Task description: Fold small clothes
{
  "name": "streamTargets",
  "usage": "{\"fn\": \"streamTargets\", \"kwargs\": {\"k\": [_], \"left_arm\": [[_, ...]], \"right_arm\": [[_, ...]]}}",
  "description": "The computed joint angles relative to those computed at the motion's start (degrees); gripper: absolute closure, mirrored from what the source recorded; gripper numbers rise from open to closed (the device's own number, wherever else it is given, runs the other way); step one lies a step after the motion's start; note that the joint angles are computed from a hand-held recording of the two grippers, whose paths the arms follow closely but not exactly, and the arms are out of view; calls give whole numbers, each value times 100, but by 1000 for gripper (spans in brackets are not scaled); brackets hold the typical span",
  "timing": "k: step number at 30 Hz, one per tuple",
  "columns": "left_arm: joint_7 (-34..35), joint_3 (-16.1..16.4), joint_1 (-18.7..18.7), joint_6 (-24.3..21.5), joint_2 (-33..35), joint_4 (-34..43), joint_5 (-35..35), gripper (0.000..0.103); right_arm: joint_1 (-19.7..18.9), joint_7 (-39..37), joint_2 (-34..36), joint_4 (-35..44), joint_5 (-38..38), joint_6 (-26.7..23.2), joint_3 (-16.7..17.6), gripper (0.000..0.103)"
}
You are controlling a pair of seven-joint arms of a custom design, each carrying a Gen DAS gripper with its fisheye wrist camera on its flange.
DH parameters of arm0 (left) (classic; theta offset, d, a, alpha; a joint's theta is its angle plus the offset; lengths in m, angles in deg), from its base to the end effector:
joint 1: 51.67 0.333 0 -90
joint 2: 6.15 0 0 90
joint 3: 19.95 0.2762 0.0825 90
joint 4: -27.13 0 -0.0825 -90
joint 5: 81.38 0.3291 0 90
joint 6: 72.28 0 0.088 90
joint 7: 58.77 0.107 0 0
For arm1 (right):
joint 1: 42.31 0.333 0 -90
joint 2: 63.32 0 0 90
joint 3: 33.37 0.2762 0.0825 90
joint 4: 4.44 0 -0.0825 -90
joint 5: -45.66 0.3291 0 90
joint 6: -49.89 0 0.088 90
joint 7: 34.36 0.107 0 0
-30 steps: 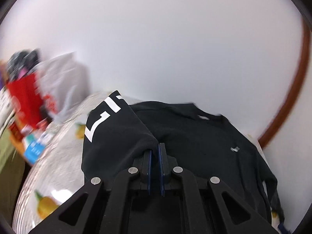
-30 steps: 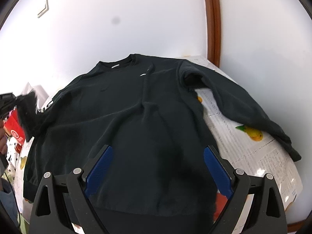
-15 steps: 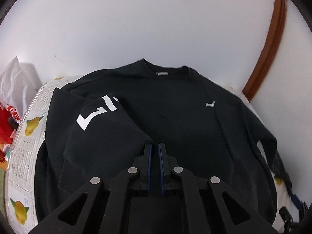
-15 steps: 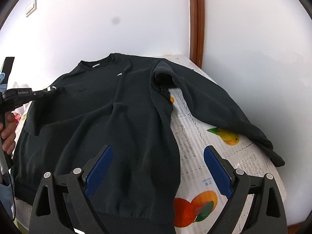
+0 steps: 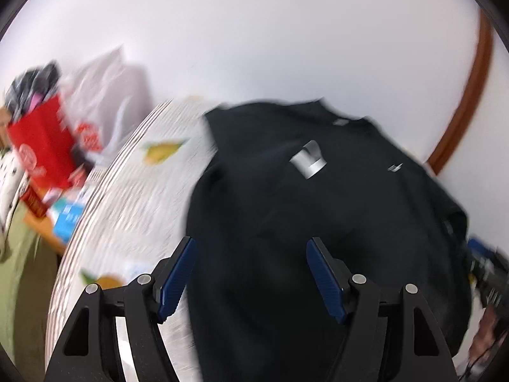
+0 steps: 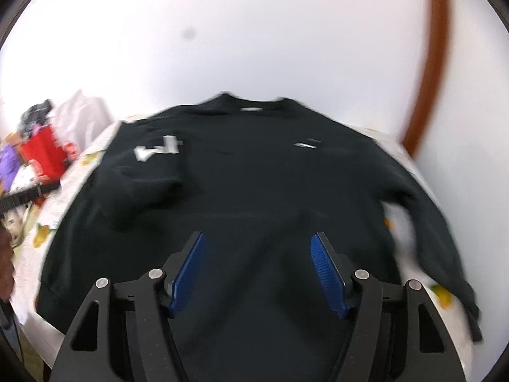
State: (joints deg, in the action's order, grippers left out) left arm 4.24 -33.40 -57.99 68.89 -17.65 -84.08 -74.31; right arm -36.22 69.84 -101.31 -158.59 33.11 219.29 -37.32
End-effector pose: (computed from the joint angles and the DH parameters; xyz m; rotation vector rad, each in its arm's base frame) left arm 0.4691 -0.1806 0.6210 -1.8885 1.8037 -0.8316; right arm 0.3639 0.0249 0.5355 -1.6331 1.6693 -0.7922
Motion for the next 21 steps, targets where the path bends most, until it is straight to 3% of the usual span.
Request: {"fn": "streamTargets", "kwargs": {"k": [4,7,8,12,13,15,16,17,18,19,21], "left_arm": [[354,207,22,138,-256,-686,-442,35],[784,273,-19,399,-198,-889,-802,35],[848,262,-3,422,-156,-896,-836,37],[1116,210,0,530,-61,-983,-939,59],[1056,174,33,524,-12,-959,-853,65],[1031,161,46,564,44,-957,-810,68],[1062,175,41,643,39,-998,-831,72],[1042,172,55,684,28,-1031,-801,77],[1002,167,75,691,21,-1045,-762,78],[998,177,73,722,15,-1063,-797,78],[1004,186,74,773,20,-1090,-827,79]], "right_arm": [[792,-325,982,803,324,100,-168,36],[1711,-1144,1596,1359,1100,58,-614,33],[1818,-1223,1826,1563,1157,16,-614,33],[1485,-1223,2758,2325,1058,47,-15,33],[1507,-1400,2964,2523,1215,2,8,33],[1539,-1755,3344,2900,1635,-89,60,36],[1524,-1958,3551,3124,1858,-210,97,40],[1484,-2122,3695,3288,2041,-313,157,57],[1446,-2562,3903,3548,2491,-510,220,88],[1361,-2978,4025,3730,2927,-676,311,95],[1164,-3489,4052,3814,3524,-638,498,96]]}}
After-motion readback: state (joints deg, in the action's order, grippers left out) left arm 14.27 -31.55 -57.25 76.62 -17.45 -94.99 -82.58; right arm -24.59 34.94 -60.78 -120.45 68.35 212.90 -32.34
